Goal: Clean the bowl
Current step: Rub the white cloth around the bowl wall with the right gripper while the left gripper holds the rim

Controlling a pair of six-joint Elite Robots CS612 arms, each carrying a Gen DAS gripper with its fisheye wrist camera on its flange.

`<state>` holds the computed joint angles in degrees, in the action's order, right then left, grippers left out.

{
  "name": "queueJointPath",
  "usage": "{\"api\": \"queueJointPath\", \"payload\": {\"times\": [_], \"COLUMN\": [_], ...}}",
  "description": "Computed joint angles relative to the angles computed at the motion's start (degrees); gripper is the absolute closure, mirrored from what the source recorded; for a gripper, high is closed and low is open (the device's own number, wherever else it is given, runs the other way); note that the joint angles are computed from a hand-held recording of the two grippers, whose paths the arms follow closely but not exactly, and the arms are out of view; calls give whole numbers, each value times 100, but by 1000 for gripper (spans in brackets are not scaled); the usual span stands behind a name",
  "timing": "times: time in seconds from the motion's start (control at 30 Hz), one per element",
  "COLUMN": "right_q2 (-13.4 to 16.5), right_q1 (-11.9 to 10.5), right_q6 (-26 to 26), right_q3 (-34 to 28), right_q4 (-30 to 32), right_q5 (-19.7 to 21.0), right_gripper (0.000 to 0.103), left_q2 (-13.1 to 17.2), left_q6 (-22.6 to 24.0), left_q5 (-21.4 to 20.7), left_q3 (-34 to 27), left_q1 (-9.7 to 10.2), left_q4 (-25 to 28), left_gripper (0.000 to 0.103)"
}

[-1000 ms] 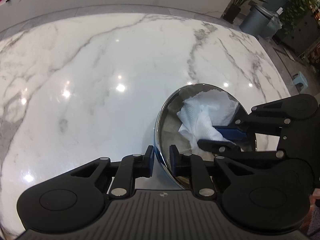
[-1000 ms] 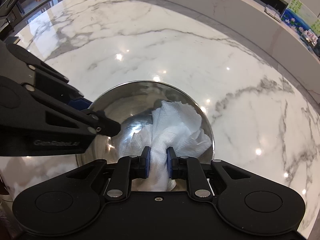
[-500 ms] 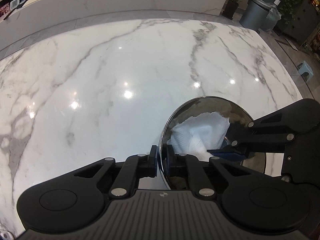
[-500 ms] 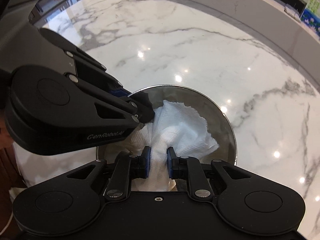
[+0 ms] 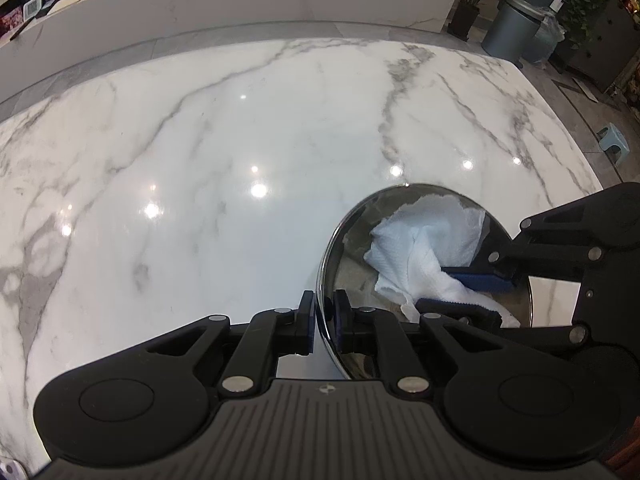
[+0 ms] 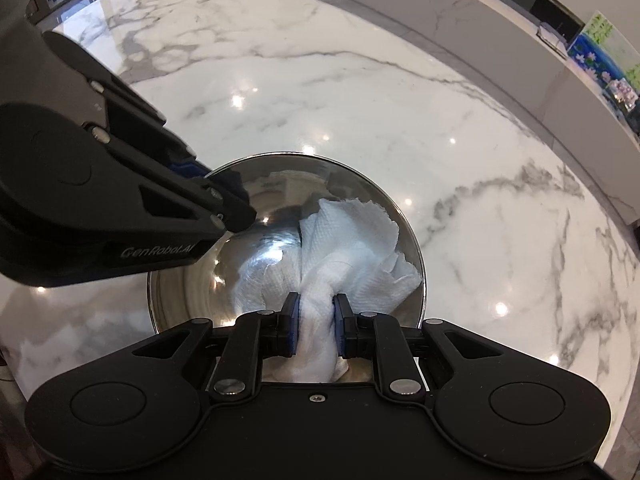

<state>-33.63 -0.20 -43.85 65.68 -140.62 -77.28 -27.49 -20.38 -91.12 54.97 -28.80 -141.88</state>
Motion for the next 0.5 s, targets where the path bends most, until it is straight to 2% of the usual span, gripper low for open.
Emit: {"api": "queueJointPath", "payload": {"times": [0.17, 0.5], "right_q2": [15, 9], "right_q1": [-5, -22], "right_q6": [106, 63], "right_q3": [-34, -53], "right_q4": [71, 153], "right_q5": [87, 157], "right_gripper": [88, 87], "left_q2": [5, -2], "left_q6": [-28, 126], "left_q5": [-317, -160], "left_q3": [-9, 13], "left_q1": [33, 7], "left_q4": [121, 50], "left_gripper": [86, 88]}}
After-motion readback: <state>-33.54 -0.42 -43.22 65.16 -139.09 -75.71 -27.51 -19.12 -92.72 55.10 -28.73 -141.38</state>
